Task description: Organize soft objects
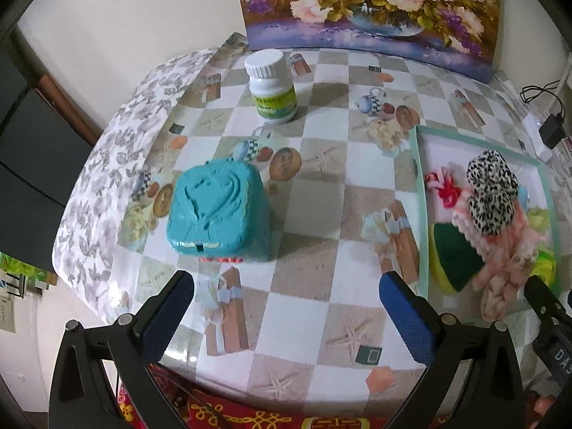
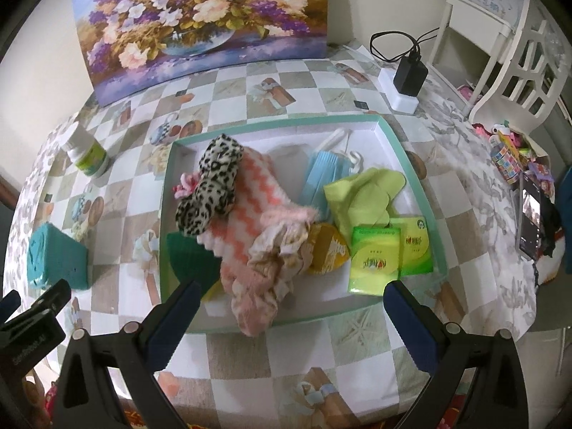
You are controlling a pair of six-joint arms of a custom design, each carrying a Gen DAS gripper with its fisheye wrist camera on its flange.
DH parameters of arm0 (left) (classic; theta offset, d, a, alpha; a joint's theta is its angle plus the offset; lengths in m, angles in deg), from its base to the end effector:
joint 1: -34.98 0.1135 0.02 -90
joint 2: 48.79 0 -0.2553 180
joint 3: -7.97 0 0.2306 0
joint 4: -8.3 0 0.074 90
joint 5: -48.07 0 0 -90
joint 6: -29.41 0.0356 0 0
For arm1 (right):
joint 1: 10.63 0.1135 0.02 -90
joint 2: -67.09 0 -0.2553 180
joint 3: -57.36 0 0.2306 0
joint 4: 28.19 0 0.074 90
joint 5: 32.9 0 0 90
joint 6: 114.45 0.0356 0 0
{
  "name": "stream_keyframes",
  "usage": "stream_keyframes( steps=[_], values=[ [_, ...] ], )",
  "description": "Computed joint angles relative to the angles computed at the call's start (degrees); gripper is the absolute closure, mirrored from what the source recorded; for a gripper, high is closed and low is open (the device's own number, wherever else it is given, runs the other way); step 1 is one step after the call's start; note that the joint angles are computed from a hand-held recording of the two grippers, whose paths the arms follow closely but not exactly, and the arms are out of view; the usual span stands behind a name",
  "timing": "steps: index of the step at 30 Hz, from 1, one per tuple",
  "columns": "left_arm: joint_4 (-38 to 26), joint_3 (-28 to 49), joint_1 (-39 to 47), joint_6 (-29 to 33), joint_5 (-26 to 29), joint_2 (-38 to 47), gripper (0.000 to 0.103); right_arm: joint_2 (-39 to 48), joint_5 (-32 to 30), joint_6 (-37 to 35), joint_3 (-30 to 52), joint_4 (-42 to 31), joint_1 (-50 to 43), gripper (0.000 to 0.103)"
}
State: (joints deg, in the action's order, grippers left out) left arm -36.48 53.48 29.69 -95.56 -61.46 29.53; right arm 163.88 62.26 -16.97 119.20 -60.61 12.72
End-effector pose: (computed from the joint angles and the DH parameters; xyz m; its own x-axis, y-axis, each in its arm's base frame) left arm 0.1856 -0.0052 0.1335 -0.8057 -0.4679 -0.3632 -0.5448 0.8261 0.1444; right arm 0.2595 0.1086 0.1339 -0.8875 -0.2419 -0.3923 -0.2496 0.9678 -0.0322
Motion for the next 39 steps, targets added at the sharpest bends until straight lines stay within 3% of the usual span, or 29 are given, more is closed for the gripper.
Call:
stream_keyframes(
  steps=[20,39],
  values=[
    [-2.2,-6.0,-1.0,-1.1,0.6,-8.8,0.000,-5.6,2.0,1.2,-7.9,1.9,3.0,0.000],
    [-1.4,-5.1,-0.1,1.5,2.2,-6.7,0.000,-5.1,2.1,0.9,-7.2,1.6,3.4,0.000]
  ],
)
